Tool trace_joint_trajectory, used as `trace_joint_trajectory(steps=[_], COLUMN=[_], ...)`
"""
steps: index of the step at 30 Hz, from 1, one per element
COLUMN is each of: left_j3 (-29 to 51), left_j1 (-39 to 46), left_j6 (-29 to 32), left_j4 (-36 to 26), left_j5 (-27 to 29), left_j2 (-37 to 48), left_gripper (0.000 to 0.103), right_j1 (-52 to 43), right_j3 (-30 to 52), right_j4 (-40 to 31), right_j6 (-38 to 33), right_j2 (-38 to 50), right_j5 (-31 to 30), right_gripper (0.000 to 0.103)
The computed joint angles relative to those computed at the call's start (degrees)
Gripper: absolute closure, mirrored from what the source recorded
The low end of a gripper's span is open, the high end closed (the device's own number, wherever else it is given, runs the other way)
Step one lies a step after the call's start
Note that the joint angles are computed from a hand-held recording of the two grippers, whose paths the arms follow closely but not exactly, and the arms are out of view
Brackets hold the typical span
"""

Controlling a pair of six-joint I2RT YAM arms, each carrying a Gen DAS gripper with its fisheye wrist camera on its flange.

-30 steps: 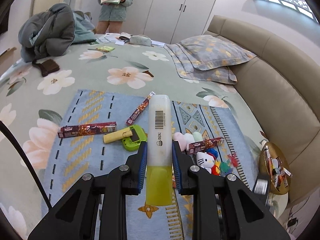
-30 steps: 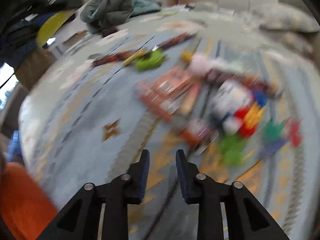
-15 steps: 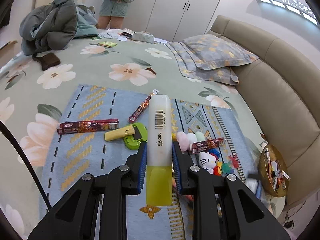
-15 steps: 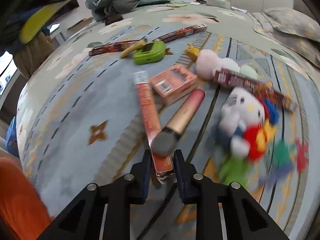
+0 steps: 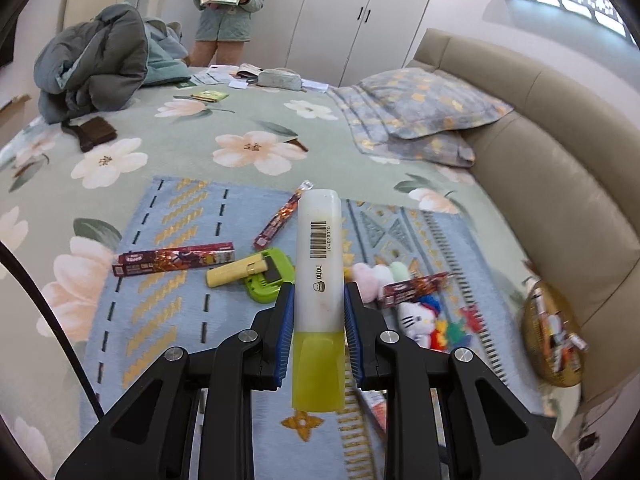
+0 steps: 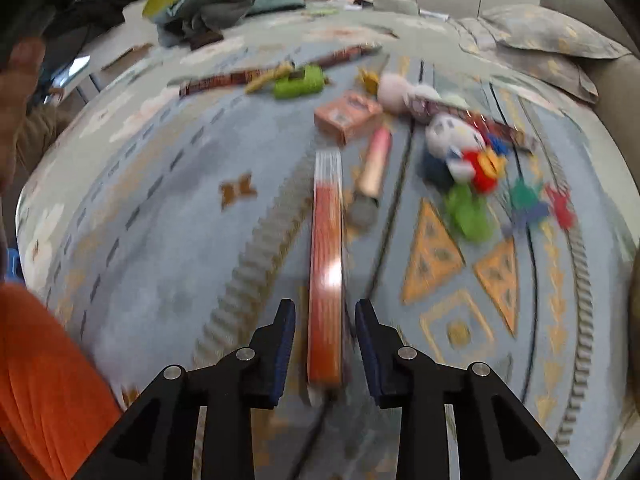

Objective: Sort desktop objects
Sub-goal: 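Lift the highlighter with the left gripper while the right gripper grasps a long red snack box, then carry both items to the gold basket and open both grippers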

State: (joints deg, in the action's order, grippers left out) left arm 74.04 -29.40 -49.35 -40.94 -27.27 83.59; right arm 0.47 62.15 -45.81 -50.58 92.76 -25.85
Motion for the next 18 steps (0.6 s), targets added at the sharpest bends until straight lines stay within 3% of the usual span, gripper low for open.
trace_joint_trajectory(steps=[3, 4, 8, 13, 18], left_j3=[0.4, 0.6, 3.8, 9.7, 15.8], left_j1=[0.2, 0.1, -1.5, -5.7, -8.9], left_j6=[0.3, 0.5, 2.0, 4.8, 5.0], left_j4=[-0.1, 0.1, -1.6, -3.3, 0.7], left_j5=[0.7, 1.0, 0.5, 0.4, 14.2], left_j2=[2.0, 2.6, 6.1, 11.6, 20.4], left_gripper=[0.082, 0.082, 0.082, 0.082, 0.082], right_j1=[1.8, 0.8, -6.4, -21.0, -34.5], right_j3=[-1.3, -2.1, 1.0, 15.5, 36.8], right_j4=[3.1, 3.7, -4.6, -21.6, -37.0], right_j6=[4.7, 5.5, 1.5, -8.8, -13.7], right_j2=[1.8, 1.2, 1.3, 8.2, 20.9], right_j5=[1.3, -0.3, -6.8, -12.0, -14.1], right_gripper=[0.073, 0.081, 0.087, 0.087, 0.087])
